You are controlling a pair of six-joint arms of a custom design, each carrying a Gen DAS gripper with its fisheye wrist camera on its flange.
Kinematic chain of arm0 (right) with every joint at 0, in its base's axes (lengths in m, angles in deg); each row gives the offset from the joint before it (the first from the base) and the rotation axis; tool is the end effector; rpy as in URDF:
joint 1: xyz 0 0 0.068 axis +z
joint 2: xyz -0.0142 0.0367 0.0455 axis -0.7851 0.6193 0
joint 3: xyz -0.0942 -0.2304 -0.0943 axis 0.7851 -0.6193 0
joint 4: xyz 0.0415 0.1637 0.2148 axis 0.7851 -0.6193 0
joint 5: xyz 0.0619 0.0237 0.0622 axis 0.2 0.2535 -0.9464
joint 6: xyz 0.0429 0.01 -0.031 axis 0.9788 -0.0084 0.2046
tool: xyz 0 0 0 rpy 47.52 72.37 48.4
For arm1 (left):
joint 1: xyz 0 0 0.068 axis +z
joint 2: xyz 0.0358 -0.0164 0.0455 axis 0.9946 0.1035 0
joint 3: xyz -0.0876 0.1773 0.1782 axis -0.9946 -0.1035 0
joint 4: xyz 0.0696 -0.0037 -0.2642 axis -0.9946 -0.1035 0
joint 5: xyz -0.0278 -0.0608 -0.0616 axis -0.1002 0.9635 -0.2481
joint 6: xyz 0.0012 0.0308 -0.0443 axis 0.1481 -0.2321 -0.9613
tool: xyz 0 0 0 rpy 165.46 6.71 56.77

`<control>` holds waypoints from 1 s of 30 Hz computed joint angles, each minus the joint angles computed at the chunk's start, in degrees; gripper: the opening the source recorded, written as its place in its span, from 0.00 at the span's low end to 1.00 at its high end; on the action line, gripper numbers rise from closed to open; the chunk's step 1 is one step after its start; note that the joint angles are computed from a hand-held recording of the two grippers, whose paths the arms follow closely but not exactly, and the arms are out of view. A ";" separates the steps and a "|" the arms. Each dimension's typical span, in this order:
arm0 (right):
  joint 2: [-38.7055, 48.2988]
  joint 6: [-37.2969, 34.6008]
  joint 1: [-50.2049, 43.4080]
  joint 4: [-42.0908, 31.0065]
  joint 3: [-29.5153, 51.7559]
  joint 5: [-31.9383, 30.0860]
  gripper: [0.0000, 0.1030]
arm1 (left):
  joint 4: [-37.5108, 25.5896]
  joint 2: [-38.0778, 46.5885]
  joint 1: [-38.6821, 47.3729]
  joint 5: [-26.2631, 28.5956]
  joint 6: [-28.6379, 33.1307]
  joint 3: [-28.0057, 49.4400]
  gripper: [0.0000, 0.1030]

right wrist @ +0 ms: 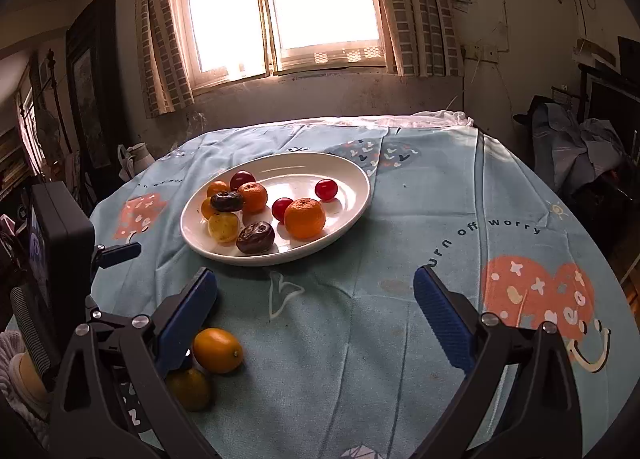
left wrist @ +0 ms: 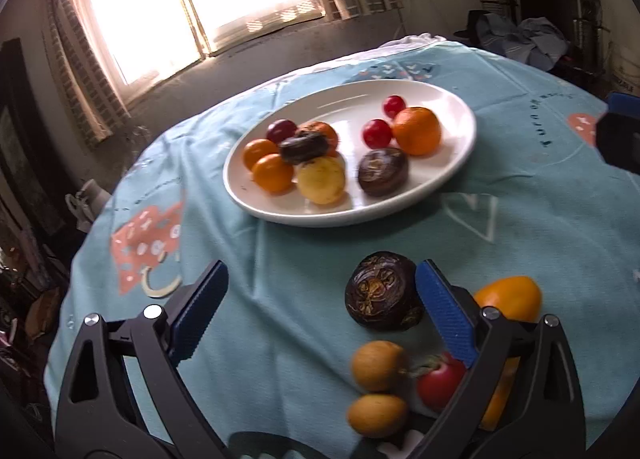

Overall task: Organize fruits
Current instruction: 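Move both open grippers back to the fruit on the cloth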

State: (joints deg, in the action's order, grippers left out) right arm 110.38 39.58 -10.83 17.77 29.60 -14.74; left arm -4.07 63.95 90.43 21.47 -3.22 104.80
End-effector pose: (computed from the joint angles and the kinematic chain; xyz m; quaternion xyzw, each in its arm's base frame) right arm 0.2596 0.1973 0.1812 0.0978 0.8789 0.0158 0.4666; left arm 0.3629 0.0316 0.0975 0.2810 0.8514 0.0494 0.4402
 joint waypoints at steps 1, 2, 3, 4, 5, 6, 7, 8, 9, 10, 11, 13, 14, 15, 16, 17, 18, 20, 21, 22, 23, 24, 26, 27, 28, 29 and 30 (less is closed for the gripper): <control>-0.19 0.33 -0.11 -0.01 -0.21 -0.05 0.96 | 0.80 1.04 0.60 -1.99 -1.43 1.28 0.94; -0.42 0.55 -0.24 -0.06 -0.35 -0.15 0.96 | -1.45 1.72 2.06 -1.26 -3.09 3.45 0.93; -0.62 0.65 -0.20 0.03 -0.49 -0.23 0.96 | -4.94 2.17 3.88 1.35 -4.68 5.80 0.93; -0.75 0.46 -0.16 0.23 -0.57 -0.31 0.96 | -8.08 2.50 5.53 4.02 -5.90 7.71 0.93; -0.70 0.25 -0.08 0.36 -0.52 -0.28 0.96 | -9.84 2.58 6.64 5.67 -6.72 8.79 0.93; -0.64 0.07 0.02 0.38 -0.44 -0.21 0.96 | -10.09 2.42 7.27 6.44 -7.08 8.86 0.93; -0.53 0.04 0.10 0.32 -0.35 -0.16 0.96 | -9.94 2.33 7.49 6.82 -7.05 8.74 0.93; -0.51 0.06 0.02 0.23 -0.30 -0.30 0.96 | -10.22 2.17 7.51 7.49 -6.58 8.52 0.93; -0.48 0.19 -0.03 0.21 -0.30 -0.52 0.96 | -11.06 2.31 7.31 8.31 -5.73 8.75 0.93; -0.47 0.22 -0.18 0.24 -0.33 -0.80 0.96 | -11.20 2.29 6.83 8.48 -4.75 8.44 0.93; -0.45 0.26 -0.28 0.22 -0.32 -0.96 0.96 | -9.97 1.87 5.91 7.62 -3.78 7.17 0.93; -0.34 0.24 -0.29 0.21 -0.24 -1.09 0.96 | -8.02 1.13 4.51 6.49 -1.39 5.07 0.93; -0.26 0.21 -0.24 0.26 -0.24 -1.18 0.96 | -7.37 0.88 3.96 6.14 -0.64 4.40 0.93; -0.20 0.19 -0.21 0.31 -0.21 -1.32 0.96 | -7.10 0.88 3.42 5.64 -0.22 4.27 0.93; -0.06 0.14 -0.24 0.38 -0.14 -1.49 0.96 | -7.41 1.07 3.03 5.43 0.12 4.51 0.93; 0.08 0.15 -0.25 0.34 -0.05 -1.61 0.96 | -8.23 1.38 2.75 5.56 0.38 5.09 0.93; 0.21 0.16 -0.29 0.23 0.06 -1.73 0.96 | -9.20 1.74 2.64 6.05 0.56 5.82 0.92; 0.50 0.31 -0.28 0.05 0.24 -1.85 0.96 | -11.10 2.56 2.59 7.36 0.69 7.37 0.91; 0.59 0.30 -0.35 0.04 0.26 -1.94 0.96 | -12.40 3.05 2.58 8.11 0.99 8.36 0.90; 0.70 0.36 -0.36 -0.04 0.35 -1.96 0.96 | -13.99 3.72 2.54 8.82 1.28 9.58 0.86; 0.76 0.40 -0.39 -0.08 0.38 -2.05 0.96 | -15.90 4.50 2.56 9.60 1.64 10.97 0.81; 0.81 0.44 -0.40 -0.09 0.39 -2.18 0.96 | -18.08 5.35 2.64 10.47 1.98 12.50 0.78; 0.89 0.39 -0.46 0.05 0.36 -2.49 0.96 | -22.89 7.25 2.80 11.99 2.67 15.72 0.64; 0.93 0.34 -0.44 0.10 0.37 -2.54 0.96 | -25.23 8.31 2.94 12.51 2.81 17.51 0.61; 0.96 0.27 -0.43 0.20 0.30 -2.59 0.96 | -27.41 9.42 2.97 12.98 2.75 19.27 0.54; 0.97 0.16 -0.50 0.25 0.30 -2.72 0.96 | -29.12 10.45 3.10 13.21 2.32 20.87 0.48; 1.02 0.15 -0.50 0.29 0.30 -2.86 0.96 | -30.17 11.22 3.29 13.41 1.63 22.00 0.44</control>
State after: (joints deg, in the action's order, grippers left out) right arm 111.40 39.73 -11.34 18.07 29.90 -17.59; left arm -34.24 75.17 93.72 34.88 -1.59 126.80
